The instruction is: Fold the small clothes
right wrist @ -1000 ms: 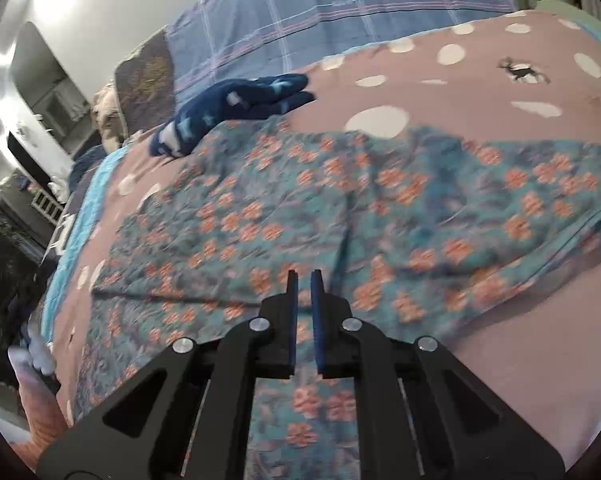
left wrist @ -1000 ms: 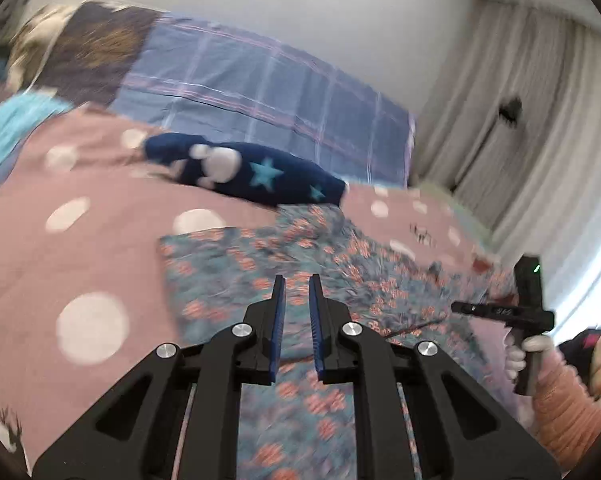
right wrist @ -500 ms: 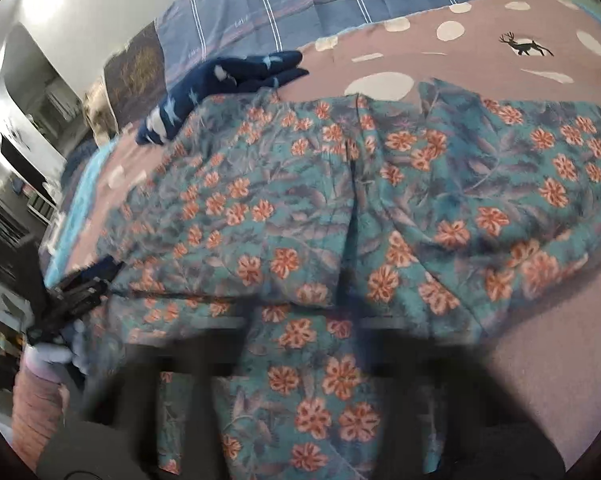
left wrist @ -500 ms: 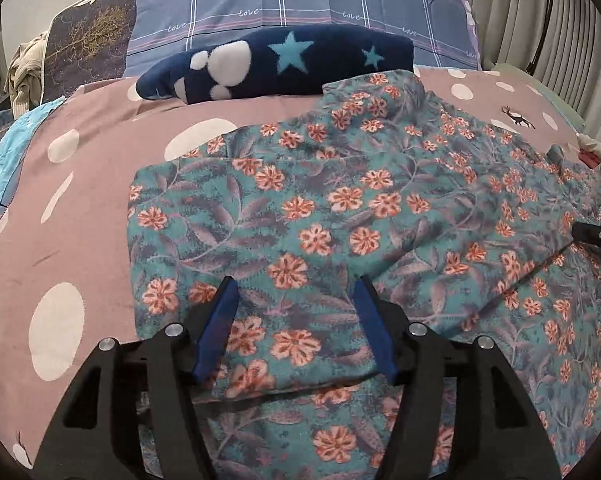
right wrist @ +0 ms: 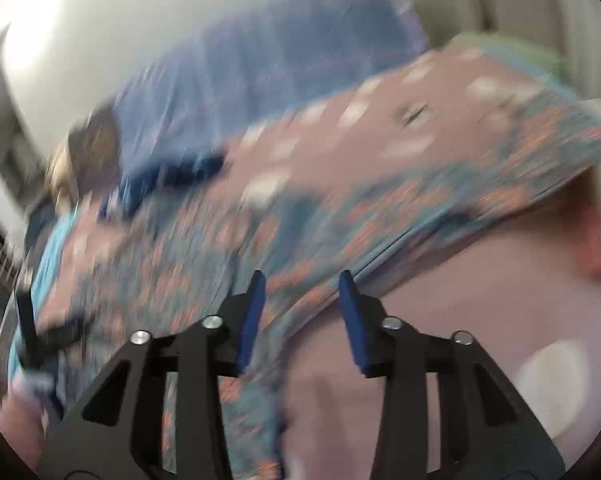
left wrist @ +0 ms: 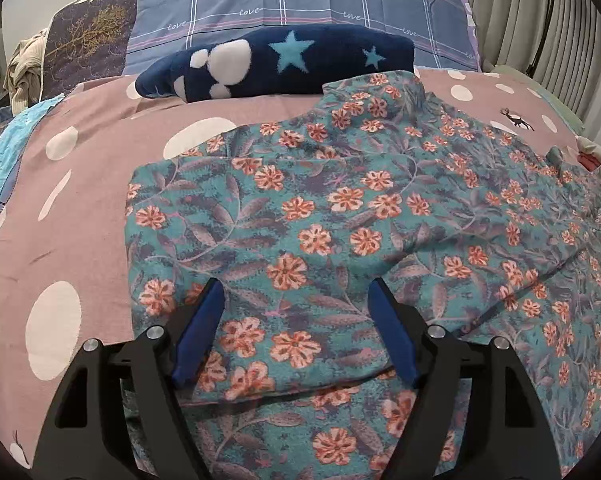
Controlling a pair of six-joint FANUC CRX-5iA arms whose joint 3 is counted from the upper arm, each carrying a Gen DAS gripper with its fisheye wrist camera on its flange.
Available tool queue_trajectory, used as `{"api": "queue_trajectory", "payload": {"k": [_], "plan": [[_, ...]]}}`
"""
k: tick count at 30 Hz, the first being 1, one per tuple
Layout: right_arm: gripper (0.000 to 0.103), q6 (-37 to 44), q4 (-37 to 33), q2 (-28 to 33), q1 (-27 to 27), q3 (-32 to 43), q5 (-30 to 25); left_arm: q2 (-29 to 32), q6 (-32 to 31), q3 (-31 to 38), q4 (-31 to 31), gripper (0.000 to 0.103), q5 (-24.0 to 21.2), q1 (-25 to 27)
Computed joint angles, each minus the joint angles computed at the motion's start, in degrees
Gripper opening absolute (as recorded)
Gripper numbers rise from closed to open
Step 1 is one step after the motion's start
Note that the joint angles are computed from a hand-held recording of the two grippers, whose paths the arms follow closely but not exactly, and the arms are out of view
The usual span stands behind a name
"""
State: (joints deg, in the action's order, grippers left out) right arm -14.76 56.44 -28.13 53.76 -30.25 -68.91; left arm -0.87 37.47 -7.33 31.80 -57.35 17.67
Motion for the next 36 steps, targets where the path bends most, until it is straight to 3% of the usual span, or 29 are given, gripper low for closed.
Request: {"api": "queue_trajectory", "payload": {"k": [3,5,7,9,13,16,18,21,23,26,29,32,34,36], "plan": [[0.055,-11.3,6.3,-7.3,0.3,-3.9,-6.5,0.0,0.0,0.0,-0.1,0.077,0.1,0.0],[0.05,-17.2,6.9,-12.6,0.2,-5.7,-10.9,0.0,0.0,0.0,0.0,0.077,0.0,0.1],[0.038,-18.5,5.7,-16.1,-1.5,-6.6,-12.1,-0.1,0.0,0.0,-0.1,0.077,0.0,0.0],[0.038,-17.8,2.8,-18.1,-4.6,-6.8,-12.1,-0.1,0.0,0.0,-0.1,0.077,0.0,0.0],[0.043,-16.4,-3.5,-19.7,-13.5,-7.1,-5.6,-0.1,0.0,-0.1,0.0,0.077,0.1,0.0],[0.046,-16.2,-4.9,-19.5,-21.2,-8.4,3.7,-0.1,0.0,-0.1,-0.1,0.077,0.1,0.0],[0.044,-13.6,-7.3,-17.6,-25.3,-7.3,7.0,-0.1,0.0,-0.1,0.0,0.078,0.0,0.0],[0.006,-13.9,-6.6,-15.5,-26.1,-5.9,6.3,-0.1,0.0,-0.1,0.0,0.078,0.0,0.0],[0.004,-15.1,-3.2,-15.6,-25.6,-6.4,9.1,-0.1,-0.1,-0.1,0.0,0.078,0.1,0.0],[0.004,-9.4,2.7,-9.6,-20.5,-2.0,10.9,0.0,0.0,0.0,0.1,0.078,-0.1,0.1],[0.004,-2.8,3.8,-2.3,-17.7,2.8,20.3,0.1,-0.2,-0.1,0.5,0.078,-0.2,0.2],[0.004,7.5,-1.1,8.1,-14.1,9.1,32.7,0.1,-0.4,-0.2,0.9,0.078,-0.4,0.3],[0.004,13.4,-6.2,13.4,-11.8,12.5,37.2,0.2,-0.5,-0.2,1.2,0.079,-0.5,0.4],[0.004,23.0,-15.8,19.4,-8.8,17.5,37.8,0.2,-0.7,-0.3,1.7,0.079,-0.8,0.6]]}}
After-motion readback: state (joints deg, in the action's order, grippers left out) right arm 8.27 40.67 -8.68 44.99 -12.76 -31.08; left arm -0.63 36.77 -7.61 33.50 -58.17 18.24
